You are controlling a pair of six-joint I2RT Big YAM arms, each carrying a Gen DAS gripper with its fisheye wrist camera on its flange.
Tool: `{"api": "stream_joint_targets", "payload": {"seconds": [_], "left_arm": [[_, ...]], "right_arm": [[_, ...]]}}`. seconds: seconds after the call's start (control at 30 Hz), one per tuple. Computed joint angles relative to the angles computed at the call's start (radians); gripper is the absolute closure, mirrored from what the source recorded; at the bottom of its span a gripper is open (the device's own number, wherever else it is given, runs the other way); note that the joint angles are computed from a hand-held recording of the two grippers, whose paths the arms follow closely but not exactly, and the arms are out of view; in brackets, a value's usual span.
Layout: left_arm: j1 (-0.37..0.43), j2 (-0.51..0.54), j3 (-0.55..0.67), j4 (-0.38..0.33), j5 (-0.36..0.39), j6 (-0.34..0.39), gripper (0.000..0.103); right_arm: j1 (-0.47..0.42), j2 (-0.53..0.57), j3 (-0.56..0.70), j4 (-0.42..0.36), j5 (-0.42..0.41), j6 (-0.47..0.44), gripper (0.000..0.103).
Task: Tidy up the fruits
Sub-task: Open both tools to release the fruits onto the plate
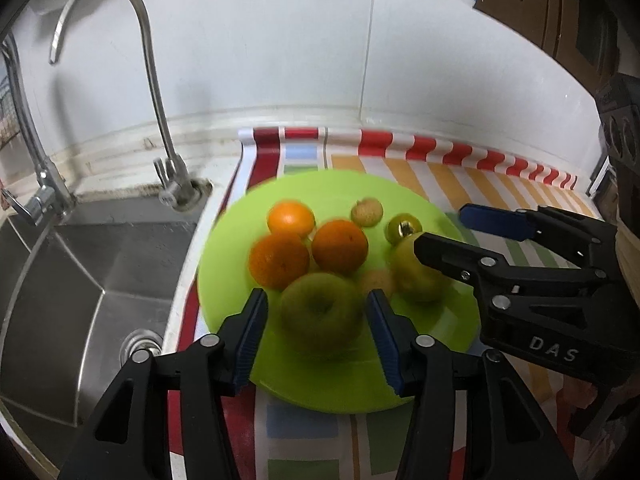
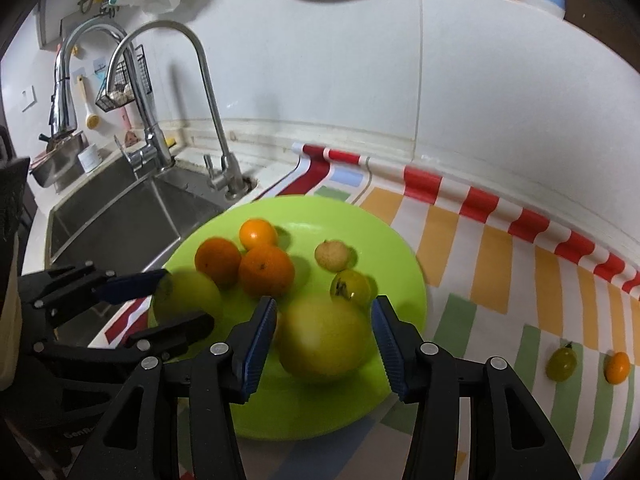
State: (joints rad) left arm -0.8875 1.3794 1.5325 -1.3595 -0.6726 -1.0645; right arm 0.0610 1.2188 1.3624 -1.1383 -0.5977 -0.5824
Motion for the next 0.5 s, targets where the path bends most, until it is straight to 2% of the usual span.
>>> {"api": "stream_joint_targets", "payload": {"seconds": [0.07,0.4,0.5], "left_arm": [[-0.013,0.003,0.017,-0.028,-0.042,-0.01,0.043],[-0.08,0.024,0.083,-0.15,-0.157,-0.093,0.037],[-0.104,0.04,0.111,-0.195,-0.192,-0.125,0.034]], "right_arm": [[-0.008,-0.013,-0.003,0.024,-0.006,0.014,0.043],[-0.083,-0.073,-0.007,0.0,-0.028,-0.001,0.042],[-0.116,-0.096,-0.017,-0.008,-0.028,-0.008,0.037]]}}
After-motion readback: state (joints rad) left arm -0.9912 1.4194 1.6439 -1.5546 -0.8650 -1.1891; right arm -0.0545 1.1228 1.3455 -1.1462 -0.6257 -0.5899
